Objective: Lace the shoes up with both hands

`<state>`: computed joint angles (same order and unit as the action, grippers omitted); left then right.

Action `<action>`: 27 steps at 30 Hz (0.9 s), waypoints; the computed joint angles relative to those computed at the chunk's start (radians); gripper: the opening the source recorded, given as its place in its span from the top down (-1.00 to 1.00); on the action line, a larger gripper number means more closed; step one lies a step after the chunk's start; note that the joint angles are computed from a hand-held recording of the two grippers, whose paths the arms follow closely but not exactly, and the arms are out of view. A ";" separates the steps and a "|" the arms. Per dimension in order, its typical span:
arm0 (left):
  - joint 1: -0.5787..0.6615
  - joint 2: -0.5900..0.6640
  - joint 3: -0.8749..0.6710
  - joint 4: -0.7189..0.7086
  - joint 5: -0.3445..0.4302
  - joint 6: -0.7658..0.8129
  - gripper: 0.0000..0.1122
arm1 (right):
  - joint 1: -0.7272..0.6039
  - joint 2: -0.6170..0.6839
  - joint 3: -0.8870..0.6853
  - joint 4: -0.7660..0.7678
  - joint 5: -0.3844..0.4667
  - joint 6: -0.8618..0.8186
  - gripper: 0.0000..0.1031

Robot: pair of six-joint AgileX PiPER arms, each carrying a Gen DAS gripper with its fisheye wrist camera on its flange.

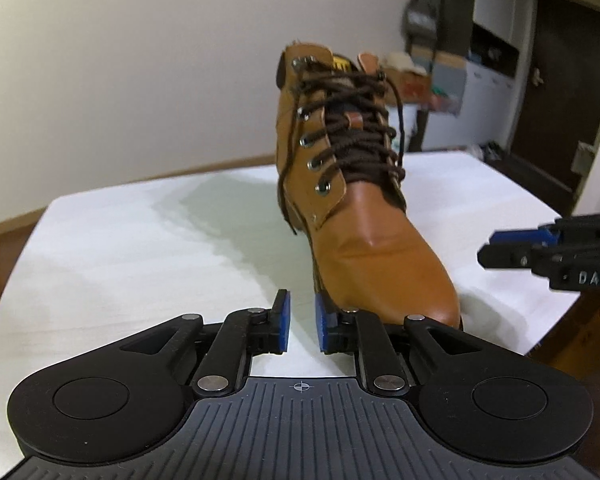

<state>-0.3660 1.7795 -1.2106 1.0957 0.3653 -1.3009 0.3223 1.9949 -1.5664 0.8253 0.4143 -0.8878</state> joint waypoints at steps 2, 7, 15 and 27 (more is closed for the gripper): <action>-0.070 -0.006 0.032 0.153 0.122 -0.185 0.73 | 0.006 -0.047 0.117 0.167 -0.088 -0.181 0.38; -0.221 -0.111 0.155 0.254 0.269 -0.423 0.74 | 0.004 -0.244 0.410 0.667 -0.154 -0.649 0.36; -0.554 -0.205 0.171 0.138 0.612 -0.421 0.73 | -0.064 -0.591 0.758 0.850 -0.073 -0.803 0.36; -0.709 -0.223 0.161 0.139 0.785 -0.546 0.72 | -0.102 -0.739 0.851 0.836 -0.030 -0.809 0.36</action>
<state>-1.0752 1.5564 -1.0495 1.2342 1.1506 -1.8464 0.2204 1.2558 -0.7151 1.6612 0.3841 -1.6972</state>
